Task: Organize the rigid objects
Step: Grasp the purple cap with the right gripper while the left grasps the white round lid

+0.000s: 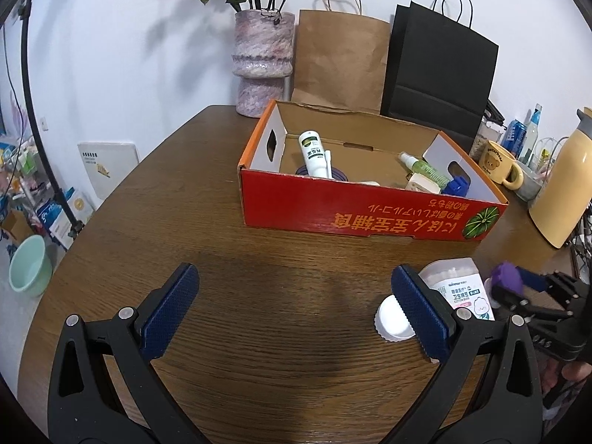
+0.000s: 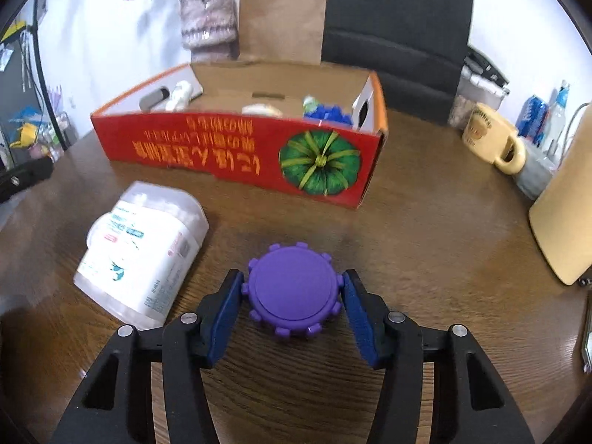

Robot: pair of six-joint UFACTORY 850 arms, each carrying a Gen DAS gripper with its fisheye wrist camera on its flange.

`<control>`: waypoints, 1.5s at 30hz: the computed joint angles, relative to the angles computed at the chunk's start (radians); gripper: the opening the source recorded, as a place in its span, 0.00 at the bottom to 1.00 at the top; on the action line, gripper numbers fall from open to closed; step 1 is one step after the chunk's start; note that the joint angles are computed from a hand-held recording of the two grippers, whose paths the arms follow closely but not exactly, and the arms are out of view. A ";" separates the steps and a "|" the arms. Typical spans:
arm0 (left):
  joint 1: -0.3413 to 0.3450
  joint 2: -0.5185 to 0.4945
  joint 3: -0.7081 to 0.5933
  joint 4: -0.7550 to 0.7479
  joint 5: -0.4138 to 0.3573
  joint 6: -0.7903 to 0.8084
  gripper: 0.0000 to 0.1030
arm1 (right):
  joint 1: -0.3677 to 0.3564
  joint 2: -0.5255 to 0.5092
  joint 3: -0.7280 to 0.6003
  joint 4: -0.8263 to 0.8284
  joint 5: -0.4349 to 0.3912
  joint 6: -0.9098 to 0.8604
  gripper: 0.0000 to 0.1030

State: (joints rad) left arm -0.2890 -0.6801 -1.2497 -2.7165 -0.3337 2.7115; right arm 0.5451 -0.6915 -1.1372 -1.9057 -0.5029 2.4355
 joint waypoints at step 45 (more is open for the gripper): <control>-0.092 -0.086 -0.085 0.424 0.140 -0.241 0.73 | 0.088 0.110 0.169 -0.090 -0.239 0.259 0.57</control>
